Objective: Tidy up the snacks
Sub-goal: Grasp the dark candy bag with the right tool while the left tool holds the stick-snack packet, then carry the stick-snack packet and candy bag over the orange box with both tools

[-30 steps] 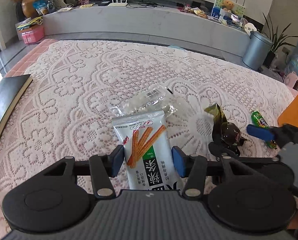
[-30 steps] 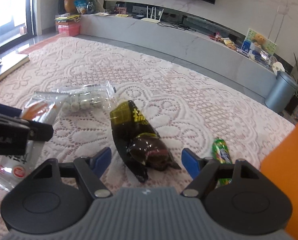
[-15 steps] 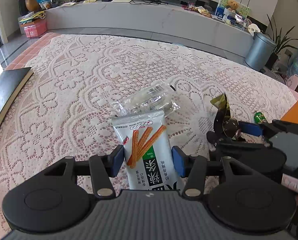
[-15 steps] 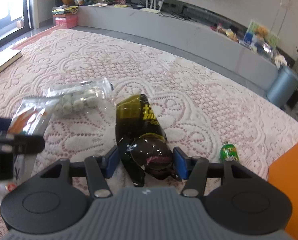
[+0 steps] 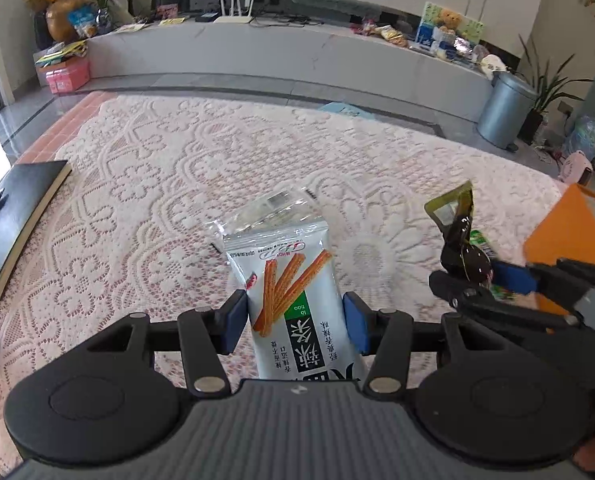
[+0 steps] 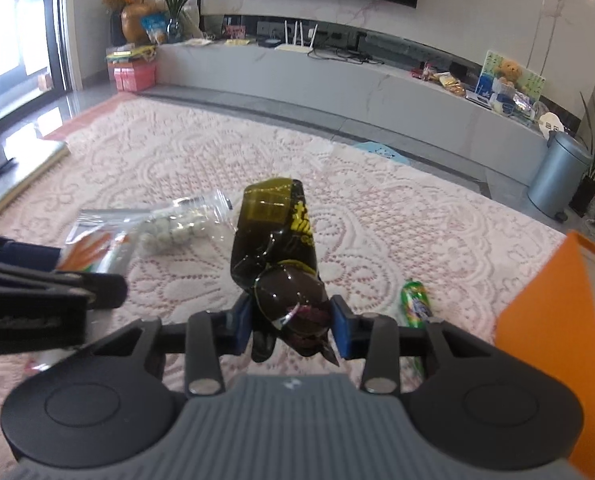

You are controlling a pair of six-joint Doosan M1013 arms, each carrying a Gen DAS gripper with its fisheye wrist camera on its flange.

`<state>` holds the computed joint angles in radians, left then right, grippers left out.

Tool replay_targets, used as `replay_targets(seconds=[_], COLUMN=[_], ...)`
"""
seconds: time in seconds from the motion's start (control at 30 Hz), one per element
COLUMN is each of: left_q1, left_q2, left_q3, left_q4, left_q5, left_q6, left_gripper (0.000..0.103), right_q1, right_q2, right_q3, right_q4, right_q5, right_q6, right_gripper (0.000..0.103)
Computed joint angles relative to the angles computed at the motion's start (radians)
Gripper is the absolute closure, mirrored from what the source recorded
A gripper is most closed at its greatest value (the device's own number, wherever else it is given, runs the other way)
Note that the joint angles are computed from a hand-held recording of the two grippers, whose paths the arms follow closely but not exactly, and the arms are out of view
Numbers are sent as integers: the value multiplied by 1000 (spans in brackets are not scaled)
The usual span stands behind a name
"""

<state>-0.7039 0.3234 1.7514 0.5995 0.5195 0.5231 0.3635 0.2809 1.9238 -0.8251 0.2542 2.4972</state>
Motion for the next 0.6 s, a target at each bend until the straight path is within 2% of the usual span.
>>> replay_targets(seconds=[0.13, 0.37, 0.53, 0.6], left_q1=[-18, -48, -79, -94], left_q2=[-26, -73, -101, -109], left_q3=[11, 30, 35, 34], left_q4=[5, -28, -32, -34], left_q5=[-5, -32, -70, -89], left_q6=[-15, -6, 17, 34], left_gripper=[44, 44, 44, 44], right_q1=[-8, -3, 7, 9], right_q2=[-64, -190, -288, -326], right_q3=[51, 148, 212, 237], right_q4=[80, 38, -85, -178], right_q5=[-36, -47, -28, -12], right_q6=[-14, 125, 296, 399], right_gripper=[65, 65, 65, 64])
